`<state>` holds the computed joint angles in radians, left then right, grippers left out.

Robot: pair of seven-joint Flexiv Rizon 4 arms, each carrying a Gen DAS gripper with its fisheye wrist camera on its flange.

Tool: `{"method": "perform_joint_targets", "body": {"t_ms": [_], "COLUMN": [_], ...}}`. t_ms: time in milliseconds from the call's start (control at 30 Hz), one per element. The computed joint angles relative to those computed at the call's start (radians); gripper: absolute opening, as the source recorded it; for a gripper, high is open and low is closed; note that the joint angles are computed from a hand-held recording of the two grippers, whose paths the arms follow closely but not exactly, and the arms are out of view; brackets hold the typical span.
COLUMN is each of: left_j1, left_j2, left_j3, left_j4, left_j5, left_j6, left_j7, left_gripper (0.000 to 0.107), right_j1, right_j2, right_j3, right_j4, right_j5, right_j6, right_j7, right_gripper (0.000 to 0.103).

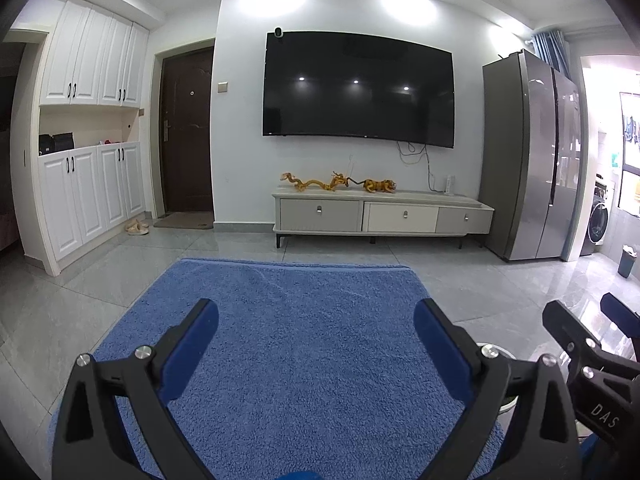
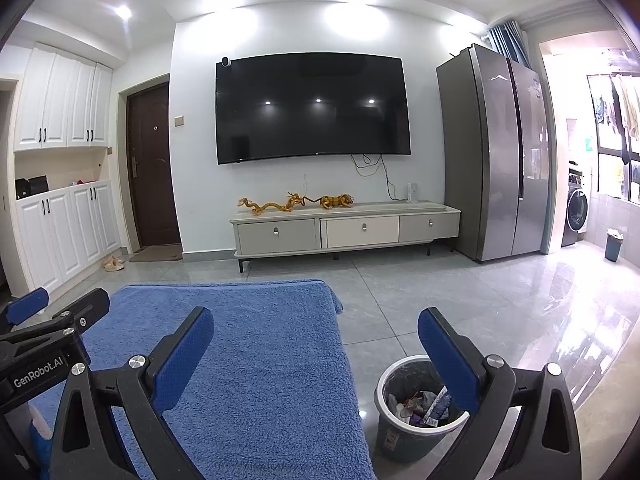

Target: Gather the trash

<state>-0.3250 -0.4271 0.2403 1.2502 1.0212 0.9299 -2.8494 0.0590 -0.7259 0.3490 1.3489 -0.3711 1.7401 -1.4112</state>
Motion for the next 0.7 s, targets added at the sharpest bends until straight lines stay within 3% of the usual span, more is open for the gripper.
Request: {"method": "perform_joint_targets", "body": {"t_ms": [233,433,700], "left_j1": [0.002,0.020,-0.023], "left_j2": [-0.019,-0.023,-0.032], "left_j3": [-0.001,0.005,0.028], "left_j4": [-0.014,0.004,-0.007], "left_j5": [-0.008,-0.047,0.025], "left_j6": [-0.006,0.053,-0.002], "left_j7": [0.004,0.004,-0.046], "left_gripper": [0.099,0.099,0.100], "right_j1": [0.014,0.023,0.014], "right_j2": [-0.006,-0.013,-0.025], "right_j3": [-0.017,-0.023,0.002], "right_j4": [-0.012,-0.021,-0.047], "right_j5": [0.013,0.030,0.061], "right_j6": [-0.024,-0.044,-0.090], "right_j7": [-0.002,-0.013,-0.049], "right_gripper": [0.103,0.103,0.103]}}
